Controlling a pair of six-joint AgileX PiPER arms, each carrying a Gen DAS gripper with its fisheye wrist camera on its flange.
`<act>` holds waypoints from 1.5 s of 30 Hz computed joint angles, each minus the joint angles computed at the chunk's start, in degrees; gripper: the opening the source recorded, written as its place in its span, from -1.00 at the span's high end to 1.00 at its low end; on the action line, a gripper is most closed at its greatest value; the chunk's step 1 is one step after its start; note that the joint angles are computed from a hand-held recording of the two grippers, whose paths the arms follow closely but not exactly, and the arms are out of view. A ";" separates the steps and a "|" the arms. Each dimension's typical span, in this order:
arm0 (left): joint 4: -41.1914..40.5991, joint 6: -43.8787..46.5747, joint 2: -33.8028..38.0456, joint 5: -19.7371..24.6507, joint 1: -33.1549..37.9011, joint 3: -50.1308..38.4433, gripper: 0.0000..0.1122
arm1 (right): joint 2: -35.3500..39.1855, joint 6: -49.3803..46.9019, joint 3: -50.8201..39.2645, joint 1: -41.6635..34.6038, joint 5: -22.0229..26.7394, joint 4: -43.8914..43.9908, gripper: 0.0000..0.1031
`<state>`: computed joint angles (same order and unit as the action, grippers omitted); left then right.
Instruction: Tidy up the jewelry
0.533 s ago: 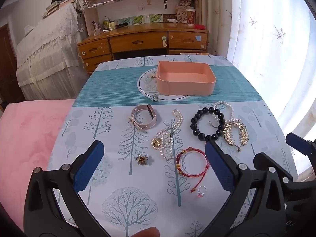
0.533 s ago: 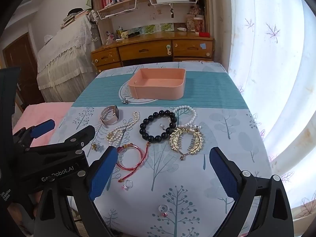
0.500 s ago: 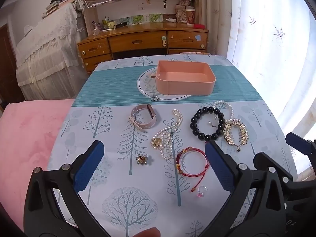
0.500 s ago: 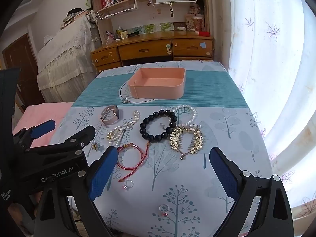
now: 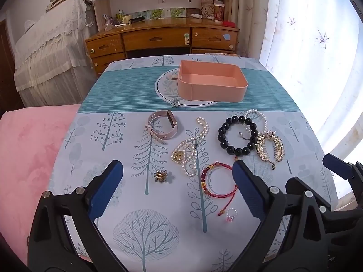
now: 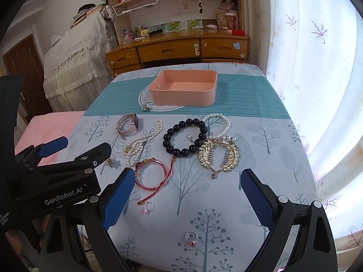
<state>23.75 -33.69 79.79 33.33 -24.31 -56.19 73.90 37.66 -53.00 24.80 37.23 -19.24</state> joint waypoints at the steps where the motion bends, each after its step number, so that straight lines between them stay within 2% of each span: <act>1: -0.29 0.51 -0.11 0.01 0.19 -0.11 -0.70 | -0.01 0.66 -0.07 0.39 0.20 -0.49 -0.86; 22: 3.16 -3.50 -4.21 0.72 -1.76 1.94 -0.65 | -1.86 3.54 1.30 1.95 -0.78 -3.47 -0.86; 32: 6.67 -7.82 -6.65 3.48 -3.92 2.15 -0.65 | -4.42 3.23 1.97 2.56 -0.61 -3.73 -0.86; 45: 5.47 -7.47 -6.90 3.72 -3.35 2.21 -0.64 | -4.82 2.54 0.96 3.43 0.77 -3.36 -0.86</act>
